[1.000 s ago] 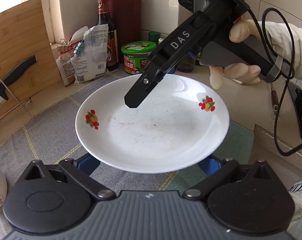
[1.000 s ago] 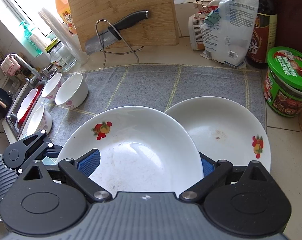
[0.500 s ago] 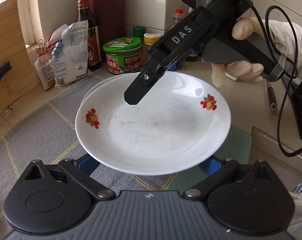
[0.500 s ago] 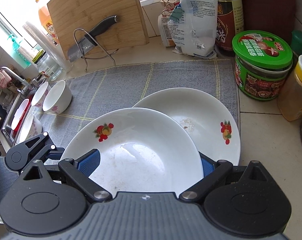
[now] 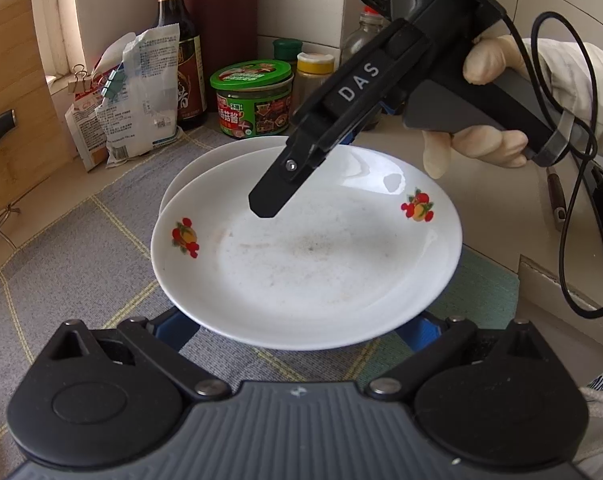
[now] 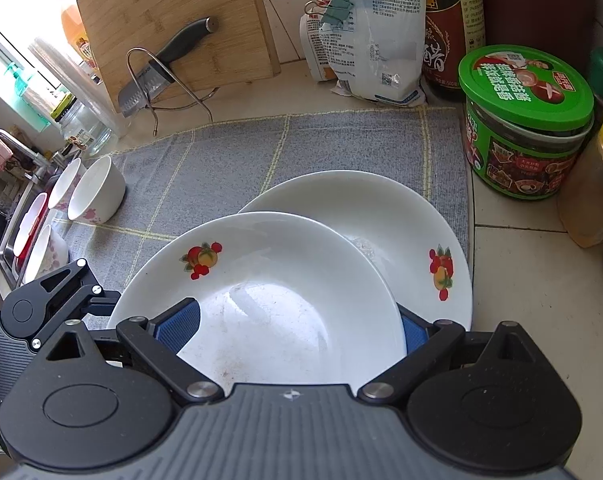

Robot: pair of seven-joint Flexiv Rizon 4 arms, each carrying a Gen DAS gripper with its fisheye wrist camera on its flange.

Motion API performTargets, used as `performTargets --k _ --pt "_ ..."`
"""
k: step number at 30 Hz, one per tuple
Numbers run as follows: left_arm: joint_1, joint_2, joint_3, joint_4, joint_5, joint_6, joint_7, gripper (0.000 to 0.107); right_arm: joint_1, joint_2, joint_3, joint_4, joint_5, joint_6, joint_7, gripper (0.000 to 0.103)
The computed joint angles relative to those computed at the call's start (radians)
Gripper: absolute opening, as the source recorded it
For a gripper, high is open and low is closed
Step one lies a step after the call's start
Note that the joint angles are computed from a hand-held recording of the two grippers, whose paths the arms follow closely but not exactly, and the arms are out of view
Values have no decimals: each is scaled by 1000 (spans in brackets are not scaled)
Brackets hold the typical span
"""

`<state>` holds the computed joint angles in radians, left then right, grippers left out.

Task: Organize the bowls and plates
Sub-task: 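Lower the fruit-print plate onto the plate stack with the right gripper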

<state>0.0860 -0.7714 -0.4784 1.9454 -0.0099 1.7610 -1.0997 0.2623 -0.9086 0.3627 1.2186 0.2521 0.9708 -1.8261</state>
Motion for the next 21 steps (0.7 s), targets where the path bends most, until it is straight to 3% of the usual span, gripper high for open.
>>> performTargets --k 21 --pt "-5 -15 5 -32 -15 -12 13 101 12 -23 -22 -26 -21 -7 38 100"
